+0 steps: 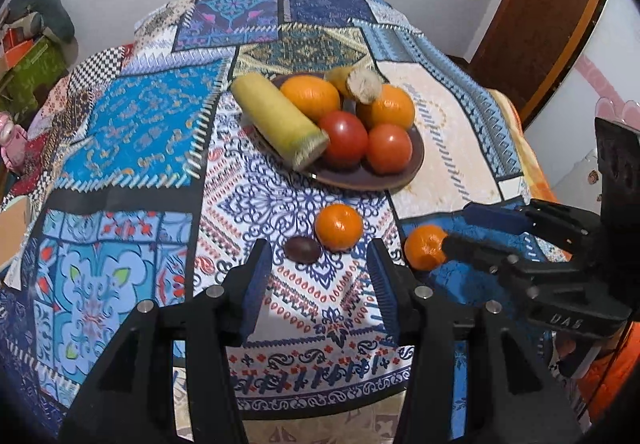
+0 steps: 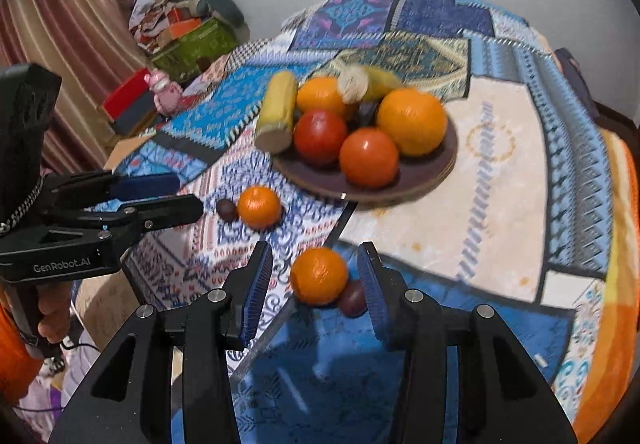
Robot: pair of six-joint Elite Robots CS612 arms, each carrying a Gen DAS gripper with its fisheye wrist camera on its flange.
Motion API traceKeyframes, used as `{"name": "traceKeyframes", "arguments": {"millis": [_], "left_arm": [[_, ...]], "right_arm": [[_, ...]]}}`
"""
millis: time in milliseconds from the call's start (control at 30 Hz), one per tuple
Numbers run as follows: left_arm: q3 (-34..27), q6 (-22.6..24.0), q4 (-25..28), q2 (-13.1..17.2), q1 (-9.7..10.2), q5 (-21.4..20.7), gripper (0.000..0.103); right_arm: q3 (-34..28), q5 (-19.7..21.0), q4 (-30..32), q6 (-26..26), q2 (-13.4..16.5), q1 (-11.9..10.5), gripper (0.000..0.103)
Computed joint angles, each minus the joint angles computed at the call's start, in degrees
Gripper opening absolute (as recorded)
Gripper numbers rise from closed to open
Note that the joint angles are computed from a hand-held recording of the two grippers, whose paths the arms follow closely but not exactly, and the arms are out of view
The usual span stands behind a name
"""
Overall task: Organize fruits
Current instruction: 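Close the right tool on a tangerine while the left tool grasps another tangerine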
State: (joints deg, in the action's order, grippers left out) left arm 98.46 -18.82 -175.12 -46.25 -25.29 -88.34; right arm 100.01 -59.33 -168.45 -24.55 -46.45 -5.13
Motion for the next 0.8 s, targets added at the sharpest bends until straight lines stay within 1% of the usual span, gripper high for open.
{"name": "traceKeyframes", "arguments": {"millis": [133,167,267,400,433,467,567,800], "left_arm": [[-0.7,-0.2,1.1,0.8,0.19,-1.1,0.049],[-0.9,-0.2,1.2,0.9,0.23,-1.2,0.049],[-1.7,0.1,1.9,1.4,0.36,-1.8,0.049],[-2.9,0.7,2.8,2.2,0.43,-2.6,0.049],[-3.1,1.0,2.9,2.4,0.39,-2.6,0.049],[-3.4,1.3,3.1,2.6,0.34,-2.6,0.049],[-4.4,2.0,3.7,3.2,0.13,-2.1,0.049],[-6.5,4.3,4.6,4.4,-0.13,-0.8,0.049]], "right_arm": [[-0.4,-0.2,1.6,-0.5,0.5,0.2,0.041],[-0.8,-0.5,2.5,-0.9,0.7,0.3,0.041],[-1.2,-1.7,2.5,-1.6,1.1,0.6,0.041],[-1.4,-1.2,2.6,-2.2,1.3,0.6,0.041],[-1.4,-1.1,2.3,-2.0,1.3,0.6,0.037],[-1.5,-1.0,2.7,-2.2,1.4,0.5,0.035],[-1.6,0.1,3.1,-2.2,1.5,0.2,0.035],[-1.8,-1.0,3.7,-3.1,1.4,0.4,0.035]]}}
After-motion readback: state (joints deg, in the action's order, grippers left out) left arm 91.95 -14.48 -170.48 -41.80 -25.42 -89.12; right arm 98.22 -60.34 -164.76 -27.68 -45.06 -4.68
